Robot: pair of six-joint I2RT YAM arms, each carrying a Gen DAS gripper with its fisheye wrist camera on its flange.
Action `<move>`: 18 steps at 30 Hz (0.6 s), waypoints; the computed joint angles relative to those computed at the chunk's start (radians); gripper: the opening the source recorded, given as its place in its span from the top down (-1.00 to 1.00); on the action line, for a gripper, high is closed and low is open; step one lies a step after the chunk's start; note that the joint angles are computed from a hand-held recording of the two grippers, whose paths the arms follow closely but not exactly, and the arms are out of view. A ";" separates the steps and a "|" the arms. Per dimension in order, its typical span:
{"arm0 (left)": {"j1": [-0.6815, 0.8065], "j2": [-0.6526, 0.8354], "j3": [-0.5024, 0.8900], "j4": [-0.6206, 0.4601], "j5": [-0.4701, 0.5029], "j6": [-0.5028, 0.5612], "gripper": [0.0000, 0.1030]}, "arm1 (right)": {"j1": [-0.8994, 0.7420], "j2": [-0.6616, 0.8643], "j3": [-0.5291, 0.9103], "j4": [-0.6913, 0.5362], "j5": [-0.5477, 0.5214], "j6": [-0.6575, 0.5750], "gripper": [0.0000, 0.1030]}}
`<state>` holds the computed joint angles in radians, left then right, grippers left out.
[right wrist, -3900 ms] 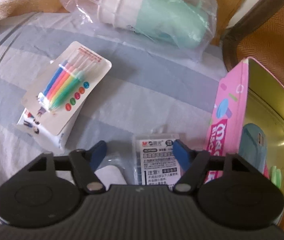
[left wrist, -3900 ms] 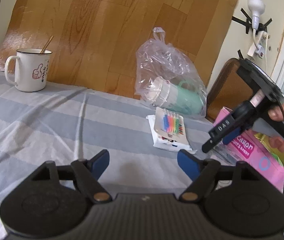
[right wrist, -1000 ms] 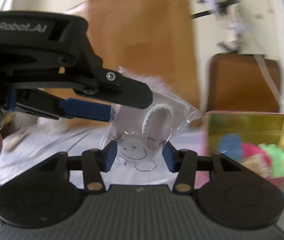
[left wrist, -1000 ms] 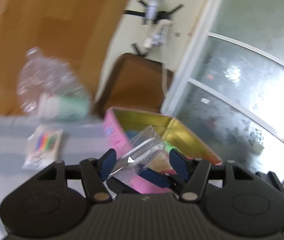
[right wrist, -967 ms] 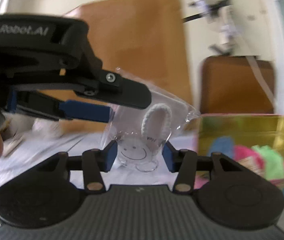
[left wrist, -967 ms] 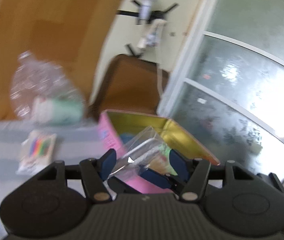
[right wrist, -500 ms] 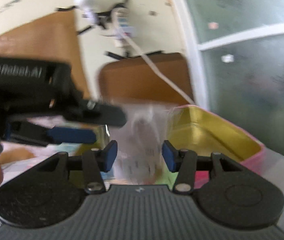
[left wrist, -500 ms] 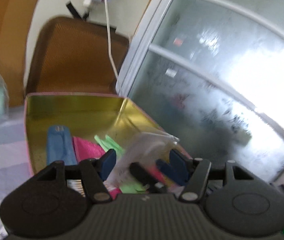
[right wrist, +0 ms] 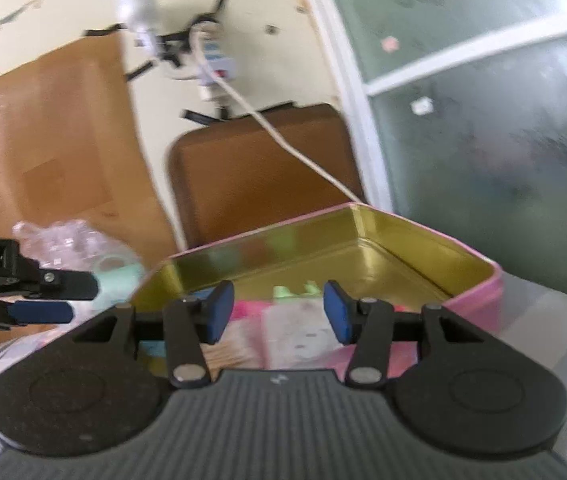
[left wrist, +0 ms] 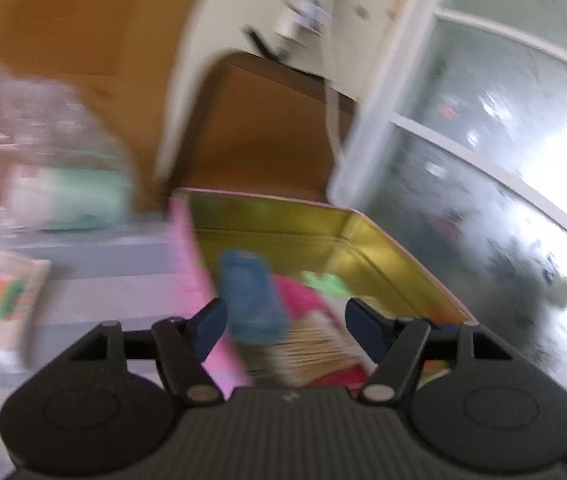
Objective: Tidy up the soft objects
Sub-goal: 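Lower the smiley bag into the tin box and open the left gripper, then grasp the colored-pen card with the right gripper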
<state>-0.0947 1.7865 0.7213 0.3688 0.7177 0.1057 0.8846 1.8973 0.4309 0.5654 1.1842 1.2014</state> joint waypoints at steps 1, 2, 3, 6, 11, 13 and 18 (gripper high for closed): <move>0.060 0.001 -0.006 -0.001 0.023 0.010 -0.31 | 0.014 0.010 0.013 0.027 0.011 -0.035 -0.03; 0.112 0.003 -0.009 -0.005 0.044 0.019 -0.31 | 0.023 0.021 0.024 0.069 0.015 -0.082 -0.03; 0.174 0.016 -0.009 -0.003 0.060 0.033 -0.31 | 0.029 0.034 0.037 0.128 0.010 -0.148 -0.03; 0.338 0.083 0.007 0.001 0.058 0.082 -0.34 | 0.048 0.062 0.091 0.230 -0.043 -0.305 -0.03; 0.517 0.259 0.077 0.073 -0.088 0.140 -0.33 | 0.047 0.144 0.288 0.238 -0.299 -0.557 -0.03; 0.561 0.297 0.080 0.151 -0.123 0.138 -0.33 | 0.016 0.180 0.402 0.141 -0.435 -0.588 -0.16; 0.612 0.328 0.093 0.225 -0.074 0.061 -0.37 | -0.110 0.351 0.785 -0.138 -0.710 -0.545 -0.50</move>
